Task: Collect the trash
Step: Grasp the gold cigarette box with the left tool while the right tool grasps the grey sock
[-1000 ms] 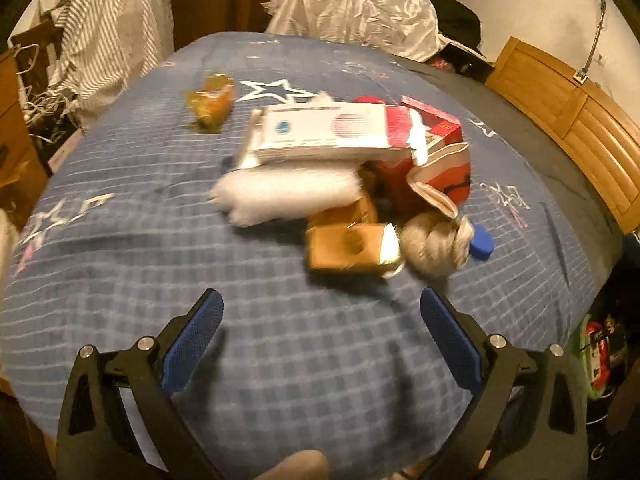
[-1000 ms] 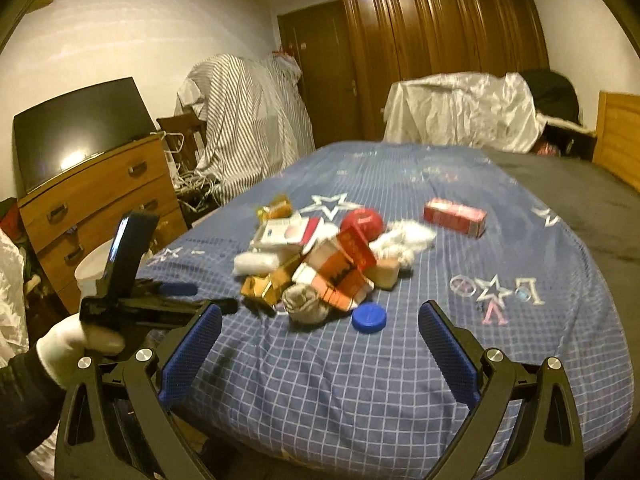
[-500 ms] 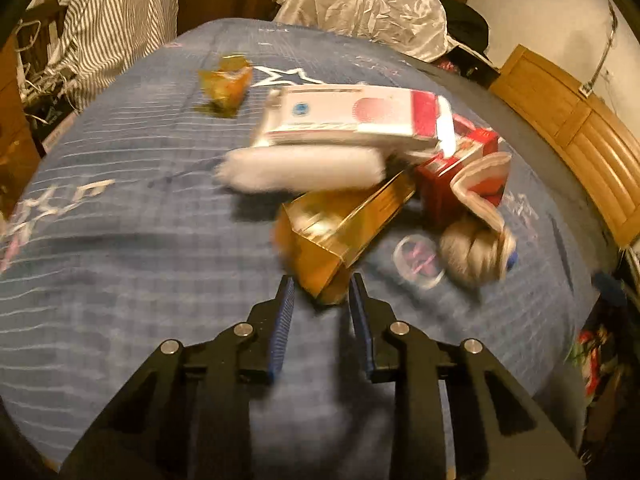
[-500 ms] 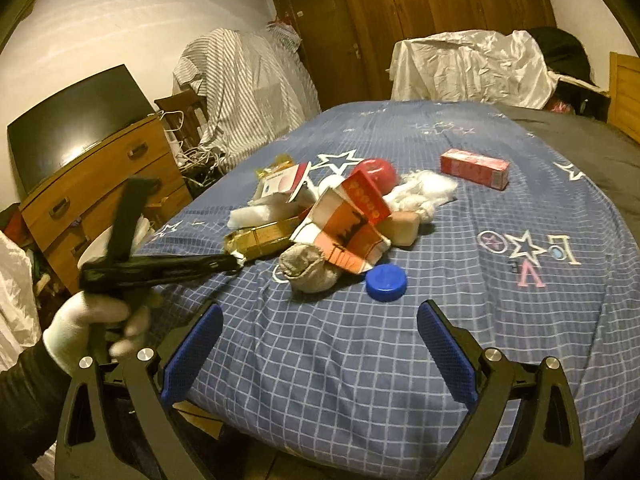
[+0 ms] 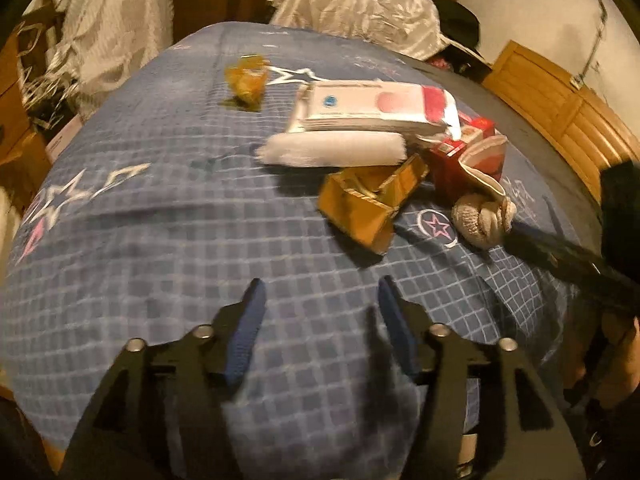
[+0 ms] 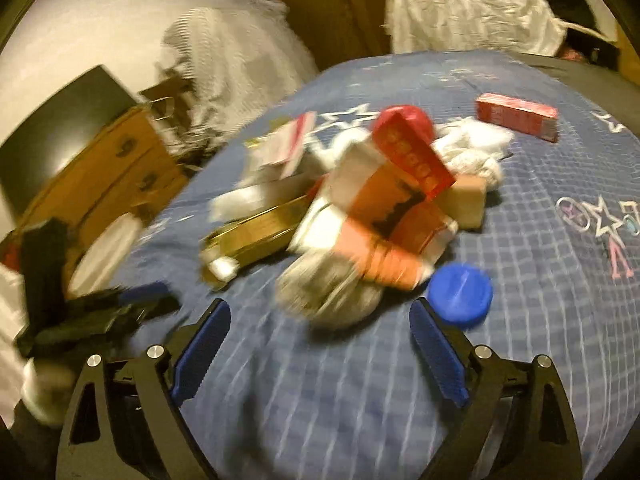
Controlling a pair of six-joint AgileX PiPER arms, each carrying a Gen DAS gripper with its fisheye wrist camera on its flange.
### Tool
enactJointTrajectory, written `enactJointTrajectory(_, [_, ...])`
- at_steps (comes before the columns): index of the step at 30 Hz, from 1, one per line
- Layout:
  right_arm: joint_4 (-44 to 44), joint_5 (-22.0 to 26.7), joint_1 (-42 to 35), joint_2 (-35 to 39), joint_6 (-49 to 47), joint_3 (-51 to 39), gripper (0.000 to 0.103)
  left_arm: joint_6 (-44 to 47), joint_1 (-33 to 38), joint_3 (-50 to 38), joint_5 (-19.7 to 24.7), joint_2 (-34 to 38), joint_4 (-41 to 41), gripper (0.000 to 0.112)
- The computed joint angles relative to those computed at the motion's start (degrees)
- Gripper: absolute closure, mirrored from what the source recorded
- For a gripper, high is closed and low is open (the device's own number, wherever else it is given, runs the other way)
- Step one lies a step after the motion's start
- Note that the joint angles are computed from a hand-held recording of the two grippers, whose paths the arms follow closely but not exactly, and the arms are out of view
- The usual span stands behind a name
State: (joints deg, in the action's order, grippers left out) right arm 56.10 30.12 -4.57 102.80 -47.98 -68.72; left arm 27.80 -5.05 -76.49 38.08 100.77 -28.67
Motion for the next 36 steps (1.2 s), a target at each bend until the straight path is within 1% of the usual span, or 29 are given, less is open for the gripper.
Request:
enactJointTrajectory(2, [-3.09, 0.14, 0.48, 2.95, 3.6, -3.37, 0.012, -0.24, -1.68, -3.03, 0.2, 2.52, 1.09, 0.039])
enactJointTrajectory(3, [-4.64, -0.46, 1.06, 4.01, 4.95, -4.61, 0.015, -1.25, -2.62, -6.0, 0.96, 4.59, 2.28, 0.038])
enactJointTrajectory(5, [-5.16, -0.65, 0.83, 5.08, 5.14, -5.79, 0.037, -2.76, -3.55, -10.21, 2.13, 7.31, 3.48, 0.036])
enactJointTrajectory(6, [-2.71, 0.64, -0.17, 5.52, 3.08, -6.02, 0.049, -3.64, -4.06, -13.96, 3.21, 9.6, 3.86, 0.034])
enactJointTrajectory(7, [-0.95, 1.0, -0.84, 5.36, 0.83, -5.42, 0.055, -4.89, -4.54, -17.01, 4.1, 11.45, 4.67, 0.034])
enactJointTrajectory(8, [-0.15, 2.17, -2.08, 4.93, -0.97, -5.02, 0.057, -6.07, -5.04, -19.77, 4.97, 13.12, 5.63, 0.034])
enactJointTrajectory(9, [0.67, 3.07, -2.79, 4.33, -2.8, -4.4, 0.063, -6.96, -5.51, -22.26, 5.94, 14.69, 6.51, 0.034])
enactJointTrajectory(11, [2.33, 4.54, -4.38, 2.27, -6.8, -2.01, 0.065, -8.69, -6.89, -28.89, 9.45, 19.05, 8.8, 0.035])
enactJointTrajectory(12, [3.01, 5.34, -5.26, 0.86, -8.3, -0.33, 0.065, -9.7, -7.88, -30.97, 10.48, 20.48, 10.43, 0.045])
enactJointTrajectory(14, [4.89, 7.28, -7.55, -1.13, -11.61, 2.22, 0.067, -10.4, -9.54, -30.61, 9.29, 20.56, 12.88, 0.058])
enactJointTrajectory(15, [5.79, 8.07, -8.43, -1.99, -12.98, 3.44, 0.068, -9.31, -9.75, -29.57, 8.69, 19.91, 11.82, 0.062])
enactJointTrajectory(17, [7.34, 9.32, -9.98, -3.5, -15.87, 5.75, 0.07, -6.3, -9.66, -26.89, 8.05, 18.14, 8.57, 0.065])
enactJointTrajectory(20, [8.1, 10.04, -11.21, -5.49, -18.89, 8.61, 0.072, -5.25, -10.43, -21.09, 5.85, 14.51, 9.17, 0.065])
enactJointTrajectory(22, [8.51, 11.18, -12.12, -6.8, -20.2, 10.16, 0.074, -2.24, -9.34, -15.64, 4.81, 11.01, 7.34, 0.065])
enactJointTrajectory(24, [7.55, 13.39, -12.8, -7.66, -20.75, 11.0, 0.074, 0.44, -7.4, -10.86, 4.1, 7.94, 5.5, 0.064])
enactJointTrajectory(26, [6.52, 13.13, -12.47, -8.46, -21.46, 12.15, 0.072, 3.87, -4.79, -8.12, 4.48, 5.95, 2.81, 0.059])
enactJointTrajectory(28, [6.6, 11.66, -12.15, -9.45, -22.29, 13.47, 0.05, 4.45, -3.6, -5.24, 2.75, 3.45, 3.64, 0.055])
enactJointTrajectory(30, [7.5, 10.75, -12.15, -10.58, -23.11, 14.63, 0.045, 5.01, -3.05, -4.01, 1.92, 1.7, 2.91, 0.044])
enactJointTrajectory(31, [7.76, 10.16, -11.94, -11.14, -23.2, 15.1, 0.042, 6.46, -2.33, -4.02, 1.79, 0.94, 0.73, 0.042])
enactJointTrajectory(33, [7.78, 9.02, -11.58, -12.02, -22.72, 15.22, 0.038, 7.1, -2.21, -4.71, 0.97, 0.42, -0.48, 0.034])
enactJointTrajectory(35, [6.63, 8.47, -11.06, -11.22, -21.06, 13.72, 0.035, 7.49, -2.83, -3.98, -0.16, -0.71, -0.98, 0.031])
enactJointTrajectory(36, [5.68, 8.01, -10.38, -10.8, -19.64, 12.89, 0.035, 6.27, -3.72, -6.2, -0.21, 0.81, 0.25, 0.03])
